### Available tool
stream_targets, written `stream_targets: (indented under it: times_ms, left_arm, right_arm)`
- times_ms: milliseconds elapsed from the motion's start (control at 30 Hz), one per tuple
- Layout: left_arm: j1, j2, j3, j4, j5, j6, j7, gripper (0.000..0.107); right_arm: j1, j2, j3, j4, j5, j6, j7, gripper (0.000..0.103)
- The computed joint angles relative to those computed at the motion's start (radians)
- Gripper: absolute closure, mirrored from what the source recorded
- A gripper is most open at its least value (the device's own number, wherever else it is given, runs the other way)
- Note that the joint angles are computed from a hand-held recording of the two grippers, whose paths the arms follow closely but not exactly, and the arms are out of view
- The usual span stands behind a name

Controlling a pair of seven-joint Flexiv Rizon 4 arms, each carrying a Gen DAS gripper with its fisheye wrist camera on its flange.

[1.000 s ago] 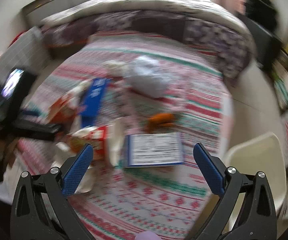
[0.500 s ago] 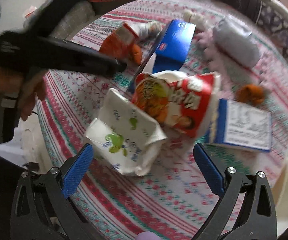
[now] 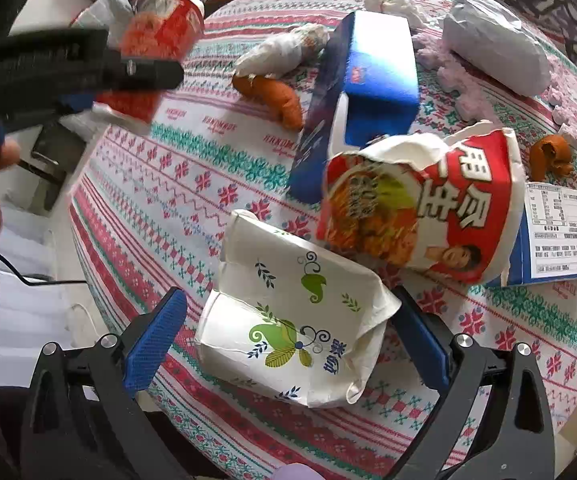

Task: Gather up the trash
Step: 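Grasp the red juice carton with the left tool while the right tool grasps the white paper cup, then carry the white paper cup to the bin and open the right tool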

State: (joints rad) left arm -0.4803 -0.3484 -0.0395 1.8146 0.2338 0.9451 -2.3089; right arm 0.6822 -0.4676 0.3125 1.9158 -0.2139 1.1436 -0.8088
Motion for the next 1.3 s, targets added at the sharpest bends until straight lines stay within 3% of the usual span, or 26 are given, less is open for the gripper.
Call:
stream_targets:
  times_ms: [67,200,433,633,800,1033,1200,1300]
  left_arm:
    - [0.001,0.005,0.005,0.006,0.000,-0.005,-0.014,0.061]
    - [-0.002,0.010,0.002,0.006,0.006,-0.008,-0.026,0.061]
    - [-0.017,0.021,0.006,-0.010,0.042,0.018,-0.072,0.061]
    - [-0.041,0.004,0.012,-0.067,0.088,0.017,-0.125,0.061]
    - [-0.072,-0.021,0.024,-0.124,0.132,0.022,-0.182,0.061]
    - [-0.141,-0.077,0.051,-0.242,0.221,0.047,-0.282,0.061]
    - [-0.194,-0.123,0.069,-0.331,0.271,0.038,-0.328,0.060]
    - [-0.216,-0.153,0.073,-0.379,0.282,0.034,-0.337,0.060]
  right_arm:
    - [0.026,0.006,-0.025,0.021,-0.037,0.000,0.027,0.017]
    - [0.019,0.002,-0.022,0.021,-0.050,0.032,0.025,0.025]
    - [0.030,0.058,-0.066,0.076,-0.107,0.133,0.080,0.025]
    - [0.066,0.191,-0.207,0.232,-0.343,0.237,0.276,0.025]
    - [0.075,0.276,-0.371,0.313,-0.711,0.288,0.572,0.024]
    - [-0.052,0.367,-0.424,0.355,-1.068,0.262,0.887,0.023]
    - [-0.154,0.437,-0.397,0.388,-1.191,0.186,0.999,0.022]
    - [-0.206,0.470,-0.368,0.406,-1.204,0.120,1.025,0.022]
